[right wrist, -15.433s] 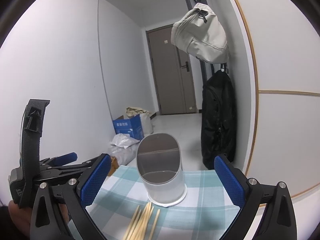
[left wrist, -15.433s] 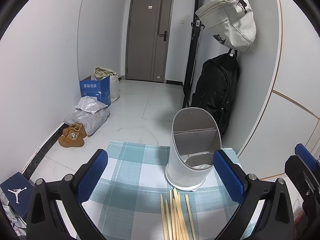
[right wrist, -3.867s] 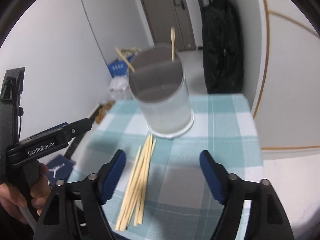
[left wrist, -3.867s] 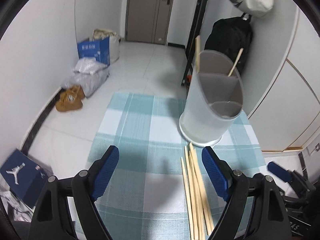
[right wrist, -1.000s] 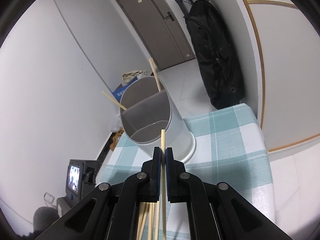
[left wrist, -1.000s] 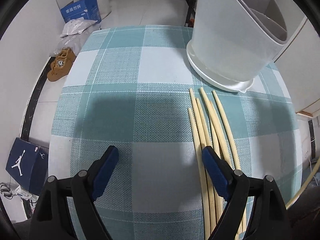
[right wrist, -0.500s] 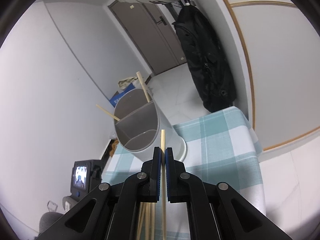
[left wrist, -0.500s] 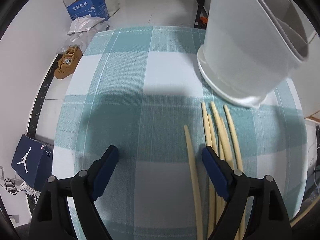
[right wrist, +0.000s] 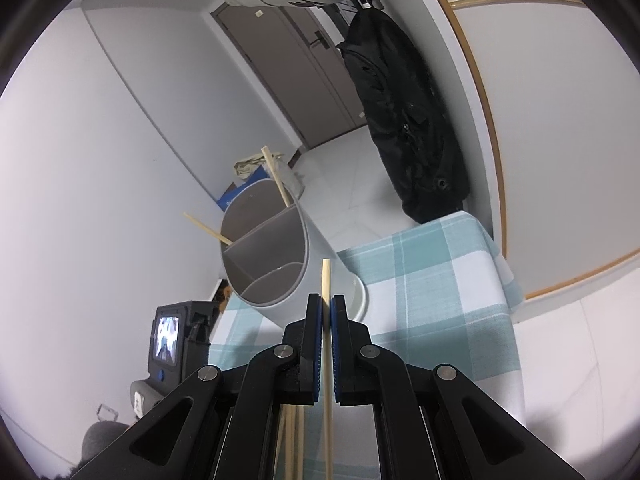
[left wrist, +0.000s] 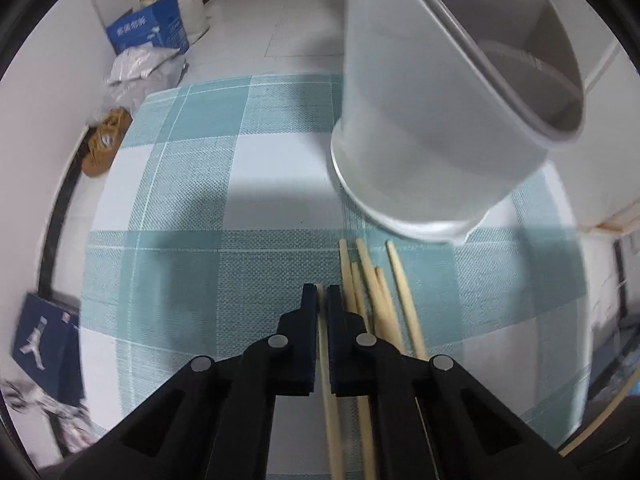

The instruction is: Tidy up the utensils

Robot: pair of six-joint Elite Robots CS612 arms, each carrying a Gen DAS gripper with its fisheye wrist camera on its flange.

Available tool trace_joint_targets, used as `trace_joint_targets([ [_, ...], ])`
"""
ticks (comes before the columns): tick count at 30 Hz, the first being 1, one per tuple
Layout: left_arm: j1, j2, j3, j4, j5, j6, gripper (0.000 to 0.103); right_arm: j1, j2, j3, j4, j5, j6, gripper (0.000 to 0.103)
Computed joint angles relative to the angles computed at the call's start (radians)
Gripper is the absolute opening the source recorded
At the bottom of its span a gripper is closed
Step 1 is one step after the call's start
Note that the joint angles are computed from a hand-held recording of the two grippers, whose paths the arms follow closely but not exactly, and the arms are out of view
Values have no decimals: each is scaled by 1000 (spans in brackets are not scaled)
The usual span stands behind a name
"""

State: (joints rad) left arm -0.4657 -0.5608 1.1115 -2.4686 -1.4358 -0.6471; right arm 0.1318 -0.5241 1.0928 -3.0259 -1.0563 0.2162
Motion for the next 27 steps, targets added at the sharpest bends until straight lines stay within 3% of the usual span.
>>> trace_joint_targets([
  [12, -46, -114, 187, -313, 140, -7, 0, 6, -13, 41, -106, -11, 12, 4],
  [18, -48, -134, 216, -365, 149, -2, 0, 12, -17, 71, -220, -5, 25, 3],
  [27, -48, -160, 245, -435, 147, 40, 0, 26, -31, 107, -305, -31, -6, 3],
])
